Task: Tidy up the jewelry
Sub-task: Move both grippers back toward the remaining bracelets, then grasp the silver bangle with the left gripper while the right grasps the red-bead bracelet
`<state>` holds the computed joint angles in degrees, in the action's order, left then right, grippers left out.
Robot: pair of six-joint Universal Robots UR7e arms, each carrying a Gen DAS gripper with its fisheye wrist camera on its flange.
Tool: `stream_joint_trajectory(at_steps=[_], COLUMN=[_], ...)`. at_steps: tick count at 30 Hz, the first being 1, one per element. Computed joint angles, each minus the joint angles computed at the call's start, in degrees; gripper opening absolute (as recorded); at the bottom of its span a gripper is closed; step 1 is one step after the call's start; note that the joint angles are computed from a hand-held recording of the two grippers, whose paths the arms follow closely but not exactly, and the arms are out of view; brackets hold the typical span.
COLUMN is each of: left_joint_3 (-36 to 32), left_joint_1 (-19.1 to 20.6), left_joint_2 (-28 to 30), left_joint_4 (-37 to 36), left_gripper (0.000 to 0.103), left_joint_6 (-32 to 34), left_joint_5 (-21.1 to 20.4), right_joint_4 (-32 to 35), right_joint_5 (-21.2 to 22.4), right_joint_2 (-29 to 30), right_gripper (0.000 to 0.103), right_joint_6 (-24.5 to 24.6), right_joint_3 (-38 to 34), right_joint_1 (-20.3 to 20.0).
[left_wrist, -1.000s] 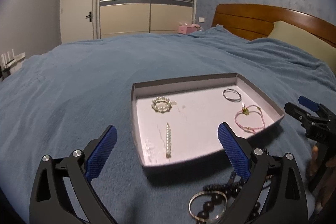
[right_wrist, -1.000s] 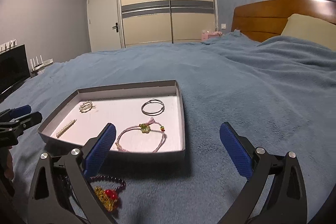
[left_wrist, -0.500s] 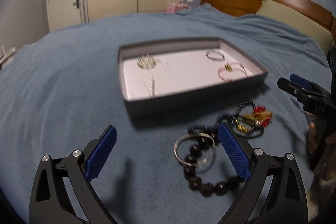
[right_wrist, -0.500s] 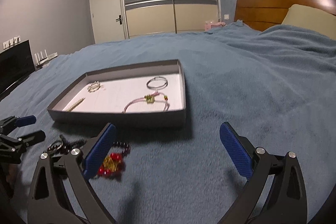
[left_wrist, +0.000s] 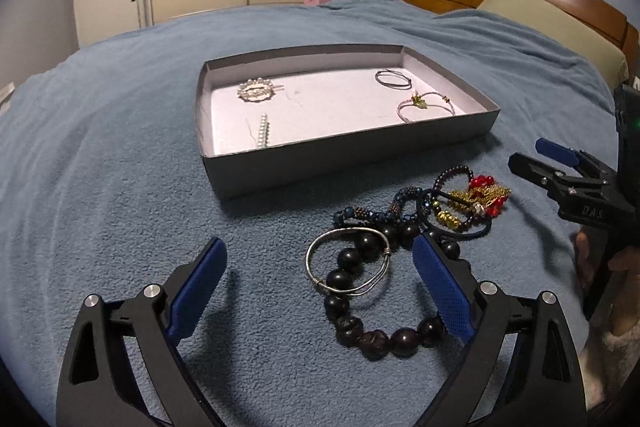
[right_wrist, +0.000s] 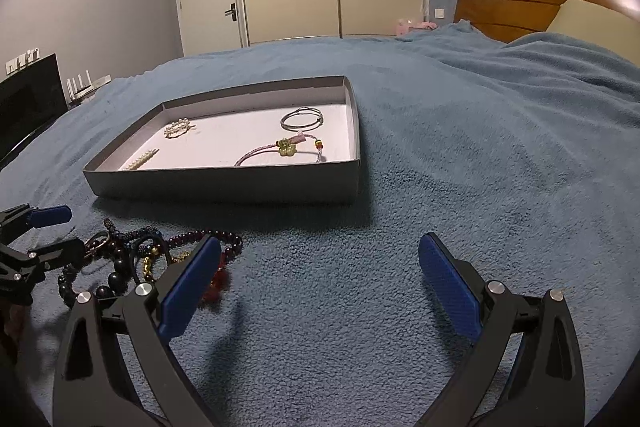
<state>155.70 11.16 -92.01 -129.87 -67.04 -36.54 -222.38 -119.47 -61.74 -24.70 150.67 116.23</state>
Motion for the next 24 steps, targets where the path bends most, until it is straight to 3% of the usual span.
stream_joint_trajectory(at_steps=[3,7,10,16,18,21,24], left_joint_3=[0.51,0.37,0.31,0.76,0.87,0.92,0.74], left_joint_1=[0.20,1.80,2.80,5.11,5.44,5.01,4.06], left_joint_2=[-0.05,2.30,3.52,3.85,3.78,3.61,3.48], left_joint_4=[-3.17,-8.17,-10.44,-15.23,-15.84,-15.03,-13.06], left_gripper=[0.093,0.076,0.069,0.064,0.062,0.049,0.049], left_joint_6=[2.13,6.70,8.58,10.97,11.10,10.59,9.52], left_joint_5=[-0.86,-2.77,-3.56,-5.09,-5.31,-5.12,-4.26], right_joint_4=[-0.17,0.26,0.77,1.35,1.41,1.44,2.07], right_joint_5=[-0.03,-0.08,0.19,0.27,0.15,0.33,1.32], right_joint_2=[0.33,0.24,0.18,0.03,0.29,0.33,-0.23], right_gripper=[0.098,0.098,0.098,0.098,0.098,0.098,0.098], right_joint_6=[-0.10,-0.45,-0.51,-0.53,-0.51,-0.73,-1.04], right_joint_3=[0.06,0.00,-0.12,-0.25,-0.47,-0.38,0.00], right_joint_1=[0.04,0.05,0.00,-0.01,0.22,0.32,0.33])
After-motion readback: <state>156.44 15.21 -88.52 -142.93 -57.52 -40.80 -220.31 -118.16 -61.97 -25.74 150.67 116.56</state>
